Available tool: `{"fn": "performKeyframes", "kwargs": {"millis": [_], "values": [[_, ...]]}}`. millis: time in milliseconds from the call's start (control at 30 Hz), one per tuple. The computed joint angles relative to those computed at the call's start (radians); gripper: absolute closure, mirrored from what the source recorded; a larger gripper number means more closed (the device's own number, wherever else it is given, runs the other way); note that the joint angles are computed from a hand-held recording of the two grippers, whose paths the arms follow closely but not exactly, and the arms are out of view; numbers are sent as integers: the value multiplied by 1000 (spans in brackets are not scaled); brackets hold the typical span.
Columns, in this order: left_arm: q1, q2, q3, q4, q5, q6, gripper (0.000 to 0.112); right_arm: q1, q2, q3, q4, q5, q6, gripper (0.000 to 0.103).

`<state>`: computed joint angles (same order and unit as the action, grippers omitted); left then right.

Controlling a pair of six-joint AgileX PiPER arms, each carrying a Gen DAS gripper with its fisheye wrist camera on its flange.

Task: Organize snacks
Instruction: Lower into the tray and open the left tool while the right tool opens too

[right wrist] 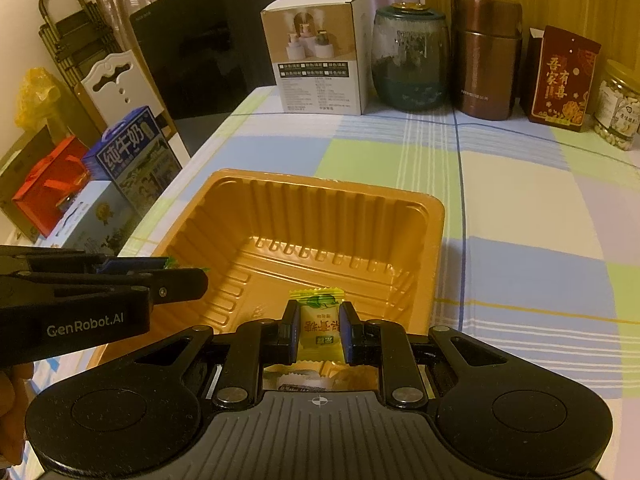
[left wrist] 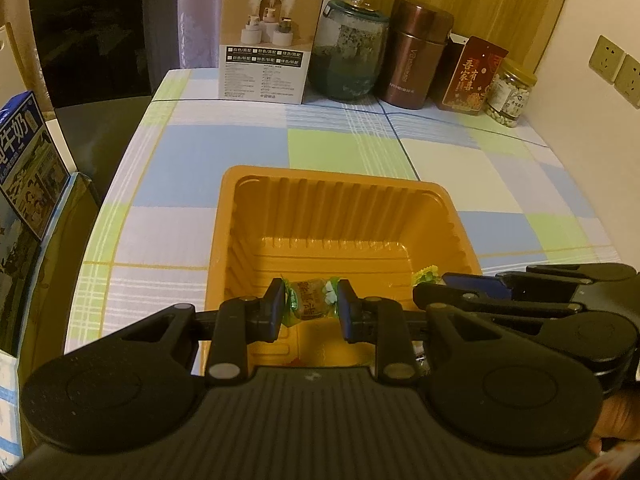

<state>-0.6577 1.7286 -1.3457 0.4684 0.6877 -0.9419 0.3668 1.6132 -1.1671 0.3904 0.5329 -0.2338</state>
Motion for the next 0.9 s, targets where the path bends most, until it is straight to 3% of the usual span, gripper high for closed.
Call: {"fn": "performKeyframes", "kwargs": {"millis": [100,200,900], "values": [[0,13,-18,3,7,3,85,-1,3,-4,-1,2,2,82],[-4,17,-22,30,11,-21,70,-2,5,-8,1,3,1,82],[-11,-92,77,95,23,-88,70,13,8,-36,4,8,28,82]]}}
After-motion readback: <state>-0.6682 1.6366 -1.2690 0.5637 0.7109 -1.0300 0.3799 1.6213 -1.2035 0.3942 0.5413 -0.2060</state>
